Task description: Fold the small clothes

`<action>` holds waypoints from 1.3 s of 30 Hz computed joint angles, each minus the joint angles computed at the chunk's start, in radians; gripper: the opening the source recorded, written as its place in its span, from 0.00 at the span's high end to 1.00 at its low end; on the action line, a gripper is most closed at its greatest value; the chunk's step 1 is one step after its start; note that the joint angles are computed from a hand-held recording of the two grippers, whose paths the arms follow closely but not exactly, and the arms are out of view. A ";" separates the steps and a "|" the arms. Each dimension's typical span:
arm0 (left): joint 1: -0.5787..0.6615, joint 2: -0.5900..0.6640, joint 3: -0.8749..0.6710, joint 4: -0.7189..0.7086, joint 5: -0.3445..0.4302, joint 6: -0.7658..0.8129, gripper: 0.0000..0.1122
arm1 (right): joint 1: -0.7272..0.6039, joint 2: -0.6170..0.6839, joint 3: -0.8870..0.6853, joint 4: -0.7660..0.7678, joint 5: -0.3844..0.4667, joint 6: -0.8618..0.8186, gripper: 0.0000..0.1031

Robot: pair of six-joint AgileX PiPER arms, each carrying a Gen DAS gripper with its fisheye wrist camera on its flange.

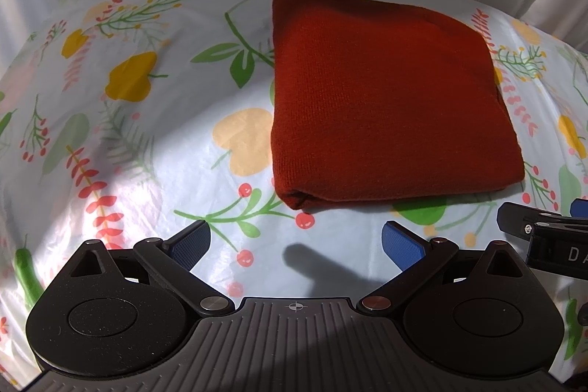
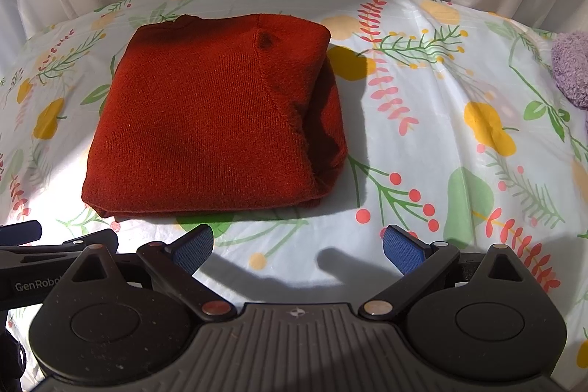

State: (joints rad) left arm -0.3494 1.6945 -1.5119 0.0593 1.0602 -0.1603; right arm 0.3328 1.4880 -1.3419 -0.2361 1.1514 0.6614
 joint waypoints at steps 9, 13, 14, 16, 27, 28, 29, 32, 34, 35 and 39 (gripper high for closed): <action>0.013 0.009 -0.005 -0.017 0.006 0.026 0.09 | -0.020 0.008 -0.003 0.013 -0.005 -0.028 0.04; 0.018 0.010 -0.007 -0.024 0.010 0.034 0.09 | -0.019 0.009 0.000 0.011 -0.007 -0.025 0.04; 0.018 0.011 -0.007 -0.025 0.009 0.035 0.09 | -0.020 0.010 -0.001 0.011 -0.007 -0.025 0.04; 0.019 0.013 -0.010 -0.031 0.012 0.041 0.09 | -0.019 0.010 -0.001 0.011 -0.006 -0.022 0.04; 0.020 0.007 -0.003 -0.009 0.006 0.029 0.09 | -0.018 0.002 0.005 0.012 -0.005 -0.023 0.04; 0.019 0.006 -0.002 -0.007 0.007 0.035 0.09 | -0.017 0.002 0.005 0.011 -0.005 -0.021 0.04; 0.020 0.005 0.000 -0.014 0.007 0.044 0.09 | -0.017 0.001 0.005 0.010 -0.004 -0.019 0.04; 0.015 0.001 0.007 -0.026 0.007 0.062 0.09 | -0.016 0.001 0.004 0.009 -0.003 -0.015 0.04; 0.010 -0.004 0.014 -0.023 0.000 0.077 0.09 | -0.014 0.001 0.002 0.006 -0.001 -0.014 0.04; 0.006 -0.007 0.016 -0.019 -0.002 0.078 0.09 | -0.013 0.001 0.001 0.005 -0.001 -0.013 0.04; 0.003 -0.010 0.021 -0.006 -0.007 0.086 0.09 | -0.007 0.001 0.001 0.000 0.000 -0.007 0.04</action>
